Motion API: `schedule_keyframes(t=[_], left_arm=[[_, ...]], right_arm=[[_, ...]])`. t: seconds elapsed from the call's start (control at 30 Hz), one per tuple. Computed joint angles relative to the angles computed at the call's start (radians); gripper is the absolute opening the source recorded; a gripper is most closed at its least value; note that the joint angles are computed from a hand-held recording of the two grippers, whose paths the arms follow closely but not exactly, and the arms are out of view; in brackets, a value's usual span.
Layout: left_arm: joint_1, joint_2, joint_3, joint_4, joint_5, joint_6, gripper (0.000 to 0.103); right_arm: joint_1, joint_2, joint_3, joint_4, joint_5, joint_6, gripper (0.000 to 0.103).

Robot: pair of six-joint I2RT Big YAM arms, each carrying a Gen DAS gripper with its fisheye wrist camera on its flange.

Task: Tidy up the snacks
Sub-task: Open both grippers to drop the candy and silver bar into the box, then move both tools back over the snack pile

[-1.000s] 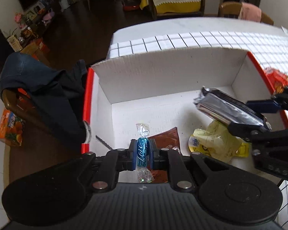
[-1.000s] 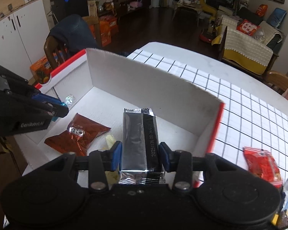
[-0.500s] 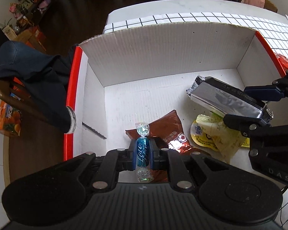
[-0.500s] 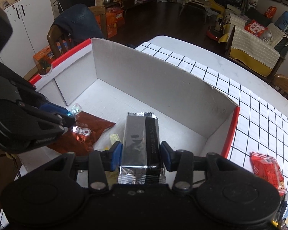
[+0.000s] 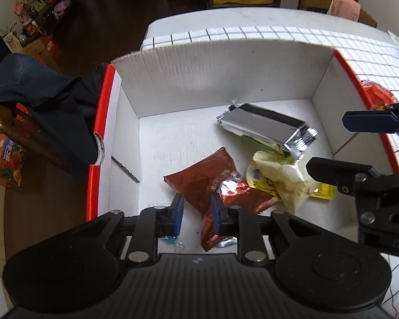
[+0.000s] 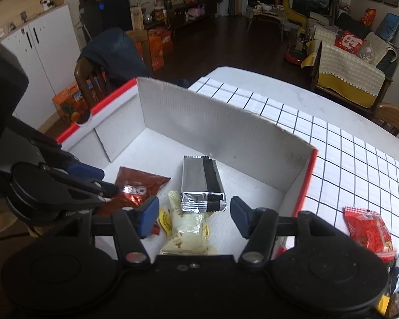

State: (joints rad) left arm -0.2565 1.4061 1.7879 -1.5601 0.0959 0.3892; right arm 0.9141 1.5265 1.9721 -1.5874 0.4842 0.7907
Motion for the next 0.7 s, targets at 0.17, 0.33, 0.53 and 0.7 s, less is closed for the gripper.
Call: schedule_keyframes(t=[0.17, 0.33, 0.53, 0.7], left_arm=[[-0.001, -0.033, 0.01, -0.005, 0.033, -0.01, 0.03], [-0.008, -0.069, 0.017, -0.003, 0.066, -0.021, 0.046], [-0.026, -0.108, 0.033, 0.004, 0.114, -0.04, 0.059], [-0.055, -0.137, 0.04, 0.016, 0.144, -0.059, 0.068]], right_arm=[[0.03, -0.027, 0.004, -0.003, 0.033, 0.039, 0.064], [0.061, -0.055, 0.009, -0.013, 0.066, 0.075, 0.068], [0.103, -0.102, -0.001, -0.022, 0.127, 0.113, 0.075], [0.144, -0.152, -0.02, -0.034, 0.182, 0.164, 0.081]])
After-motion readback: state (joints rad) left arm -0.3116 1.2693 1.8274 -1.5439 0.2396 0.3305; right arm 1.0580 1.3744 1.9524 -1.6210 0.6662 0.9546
